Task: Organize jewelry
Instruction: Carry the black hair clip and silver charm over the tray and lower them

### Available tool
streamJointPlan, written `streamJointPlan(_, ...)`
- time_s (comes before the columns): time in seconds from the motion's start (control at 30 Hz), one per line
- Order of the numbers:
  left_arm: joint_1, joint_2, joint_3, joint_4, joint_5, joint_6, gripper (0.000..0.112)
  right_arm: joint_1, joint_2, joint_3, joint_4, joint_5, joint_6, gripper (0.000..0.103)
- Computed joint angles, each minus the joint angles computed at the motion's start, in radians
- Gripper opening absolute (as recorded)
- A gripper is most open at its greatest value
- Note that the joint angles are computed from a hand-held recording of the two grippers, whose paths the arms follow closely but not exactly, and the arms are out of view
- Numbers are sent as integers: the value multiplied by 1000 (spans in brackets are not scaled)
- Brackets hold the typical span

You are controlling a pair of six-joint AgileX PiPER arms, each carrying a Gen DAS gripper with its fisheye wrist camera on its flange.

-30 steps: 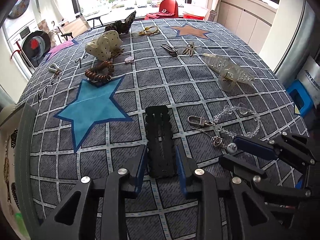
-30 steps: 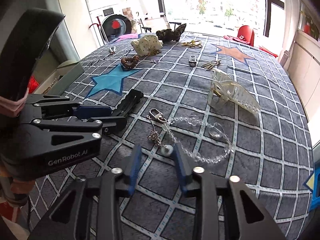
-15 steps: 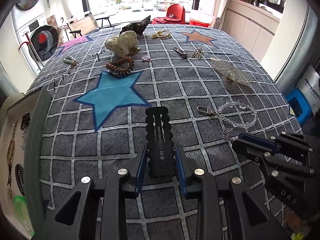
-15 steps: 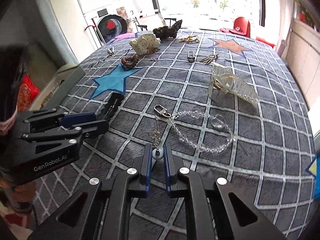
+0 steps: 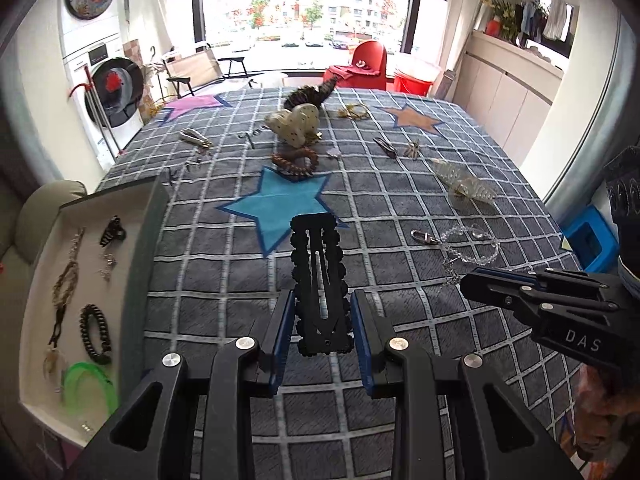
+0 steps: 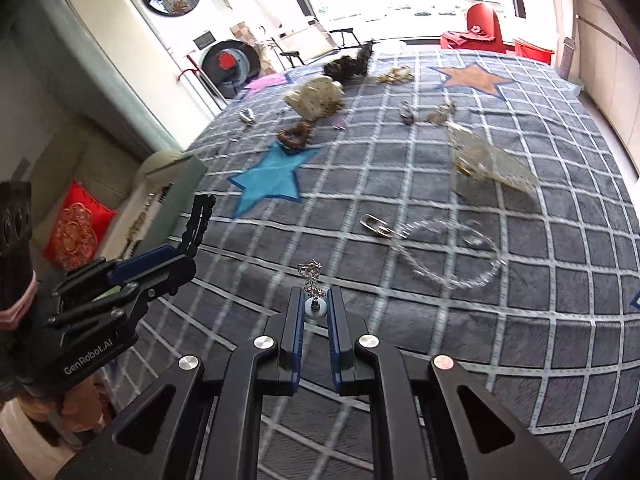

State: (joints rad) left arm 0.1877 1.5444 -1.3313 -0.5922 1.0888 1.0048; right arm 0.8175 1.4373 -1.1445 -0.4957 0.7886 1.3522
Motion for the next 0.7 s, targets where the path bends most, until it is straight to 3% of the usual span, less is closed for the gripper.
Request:
streamJointPlan(0.37,199,108,-194,-40,69,61,31,-10,235,-392,123,50,-244,12)
streamJointPlan(0.53,256,224,-355,-21,60,32,31,-32,417,-673,221,100,-399,12)
streamJointPlan(0.7,271,374,-569,47,54,-61,31,-70,661,-1071,344,229,-552,12)
